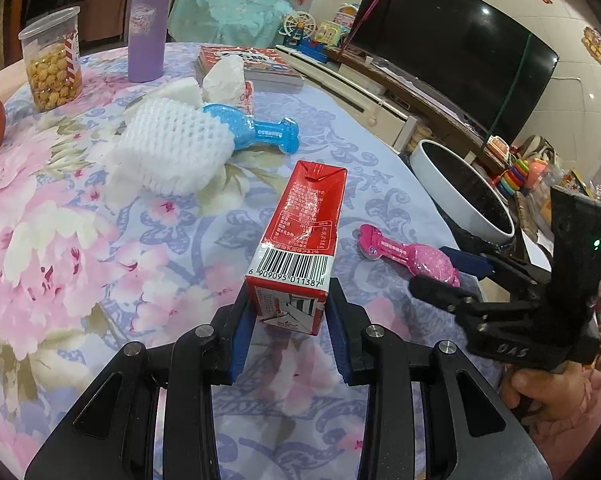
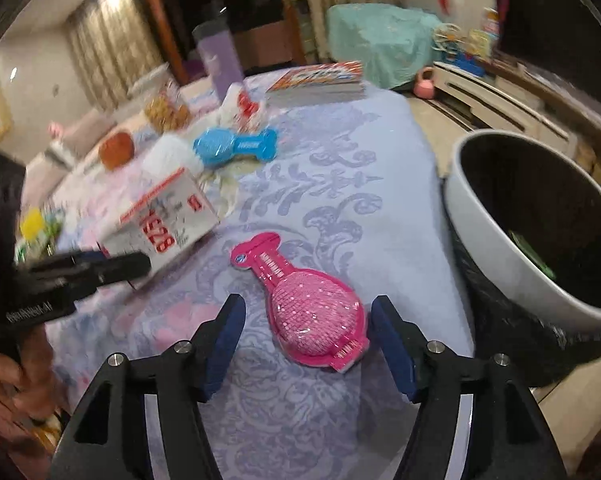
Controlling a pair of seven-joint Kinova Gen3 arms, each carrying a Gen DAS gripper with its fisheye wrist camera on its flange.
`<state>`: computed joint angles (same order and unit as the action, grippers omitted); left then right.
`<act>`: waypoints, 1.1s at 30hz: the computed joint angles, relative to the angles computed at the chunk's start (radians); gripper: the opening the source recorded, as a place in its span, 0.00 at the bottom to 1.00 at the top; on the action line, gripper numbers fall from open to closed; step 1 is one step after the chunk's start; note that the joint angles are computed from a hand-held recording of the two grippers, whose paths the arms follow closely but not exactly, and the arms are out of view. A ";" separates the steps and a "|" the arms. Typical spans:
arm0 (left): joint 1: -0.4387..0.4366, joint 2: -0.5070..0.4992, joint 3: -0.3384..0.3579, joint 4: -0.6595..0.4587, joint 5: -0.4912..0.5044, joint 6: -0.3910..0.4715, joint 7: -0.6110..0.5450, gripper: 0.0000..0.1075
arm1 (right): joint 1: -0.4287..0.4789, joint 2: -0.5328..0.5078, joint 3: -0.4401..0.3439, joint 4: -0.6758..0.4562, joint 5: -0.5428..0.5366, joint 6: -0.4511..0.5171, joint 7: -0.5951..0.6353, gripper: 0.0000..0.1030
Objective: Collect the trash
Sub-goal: 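Carry the pink hairbrush and red carton over the trash bin with both tools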
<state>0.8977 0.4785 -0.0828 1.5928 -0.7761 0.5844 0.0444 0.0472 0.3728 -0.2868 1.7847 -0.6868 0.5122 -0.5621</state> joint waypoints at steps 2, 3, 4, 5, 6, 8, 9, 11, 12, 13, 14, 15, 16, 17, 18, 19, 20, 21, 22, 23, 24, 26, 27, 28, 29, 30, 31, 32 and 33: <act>0.000 -0.002 0.000 0.005 0.001 -0.002 0.003 0.30 | -0.024 0.001 0.008 0.008 0.031 -0.025 0.001 0.64; -0.002 -0.003 0.001 0.007 0.001 -0.004 0.003 0.30 | -0.027 0.001 0.008 0.013 0.040 -0.035 0.000 0.61; -0.003 -0.003 0.002 0.008 0.003 -0.006 0.003 0.30 | -0.024 0.000 0.003 0.018 0.039 -0.045 0.001 0.57; -0.007 -0.004 0.005 0.009 0.005 -0.010 -0.002 0.30 | -0.018 -0.002 -0.001 0.019 0.039 -0.045 -0.004 0.50; -0.006 -0.003 0.005 0.007 0.006 -0.010 -0.004 0.30 | -0.005 0.000 -0.006 0.016 0.026 -0.034 -0.001 0.50; -0.004 -0.003 0.004 0.004 0.004 -0.013 -0.008 0.30 | 0.043 0.003 -0.030 0.015 -0.027 -0.011 0.020 0.50; -0.003 -0.003 0.004 0.002 0.003 -0.015 -0.010 0.30 | 0.052 0.001 -0.030 0.017 -0.043 -0.008 0.026 0.50; -0.003 0.000 0.004 -0.007 0.002 -0.017 -0.019 0.30 | 0.068 -0.006 -0.031 0.030 -0.078 -0.010 0.042 0.50; -0.002 0.002 0.005 -0.013 0.003 -0.016 -0.025 0.30 | 0.086 -0.010 -0.036 0.037 -0.107 -0.004 0.059 0.50; -0.003 0.005 0.007 -0.020 0.006 -0.016 -0.032 0.30 | 0.096 -0.012 -0.034 0.041 -0.128 0.003 0.069 0.50; -0.005 0.007 0.009 -0.027 0.009 -0.017 -0.042 0.30 | 0.099 -0.015 -0.029 0.042 -0.146 0.007 0.075 0.50; -0.005 0.010 0.009 -0.034 0.011 -0.018 -0.050 0.30 | 0.104 -0.019 -0.024 0.046 -0.164 0.009 0.083 0.50; -0.005 0.014 0.012 -0.045 0.015 -0.018 -0.062 0.30 | 0.110 -0.023 -0.018 0.049 -0.183 0.014 0.091 0.50; -0.005 0.018 0.013 -0.054 0.019 -0.019 -0.073 0.30 | 0.116 -0.026 -0.010 0.050 -0.200 0.022 0.096 0.50; -0.006 0.022 0.014 -0.063 0.023 -0.020 -0.085 0.30 | 0.122 -0.030 -0.002 0.052 -0.218 0.029 0.103 0.50; -0.008 0.027 0.016 -0.075 0.030 -0.020 -0.101 0.30 | 0.126 -0.035 0.006 0.054 -0.234 0.035 0.110 0.50; -0.011 0.033 0.019 -0.090 0.038 -0.021 -0.119 0.30 | 0.129 -0.040 0.016 0.054 -0.247 0.041 0.117 0.50; -0.011 0.040 0.021 -0.104 0.046 -0.020 -0.137 0.30 | 0.130 -0.045 0.025 0.055 -0.258 0.044 0.124 0.50; -0.011 0.046 0.022 -0.119 0.054 -0.019 -0.156 0.30 | 0.132 -0.051 0.034 0.056 -0.269 0.048 0.132 0.50; -0.012 0.053 0.023 -0.135 0.061 -0.019 -0.175 0.30 | 0.134 -0.058 0.044 0.057 -0.280 0.052 0.141 0.50; -0.011 0.062 0.024 -0.154 0.070 -0.017 -0.195 0.30 | 0.134 -0.063 0.053 0.057 -0.288 0.056 0.147 0.50; -0.014 0.077 0.027 -0.189 0.091 -0.014 -0.239 0.30 | 0.134 -0.074 0.073 0.057 -0.301 0.061 0.157 0.50; -0.014 0.086 0.028 -0.207 0.102 -0.012 -0.260 0.30 | 0.136 -0.076 0.081 0.056 -0.308 0.064 0.162 0.50; -0.013 0.094 0.027 -0.226 0.112 -0.008 -0.281 0.30 | 0.137 -0.080 0.090 0.055 -0.313 0.065 0.165 0.50; -0.014 0.104 0.028 -0.246 0.123 -0.006 -0.304 0.30 | 0.139 -0.082 0.099 0.053 -0.317 0.069 0.166 0.49; -0.012 0.111 0.026 -0.260 0.133 -0.006 -0.320 0.30 | 0.142 -0.083 0.107 0.051 -0.321 0.072 0.168 0.50; -0.013 0.121 0.027 -0.282 0.145 -0.001 -0.343 0.30 | 0.145 -0.085 0.115 0.049 -0.326 0.073 0.169 0.50; -0.016 0.130 0.029 -0.303 0.158 0.004 -0.367 0.30 | 0.145 -0.084 0.121 0.047 -0.327 0.071 0.166 0.50; -0.017 0.139 0.029 -0.320 0.171 0.009 -0.388 0.30 | 0.146 -0.084 0.127 0.043 -0.327 0.070 0.162 0.49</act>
<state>0.8803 0.6172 -0.0535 1.2725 -0.6053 0.5930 -0.3440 0.1927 0.2890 -0.1594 1.8278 -1.0139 0.5822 -0.3999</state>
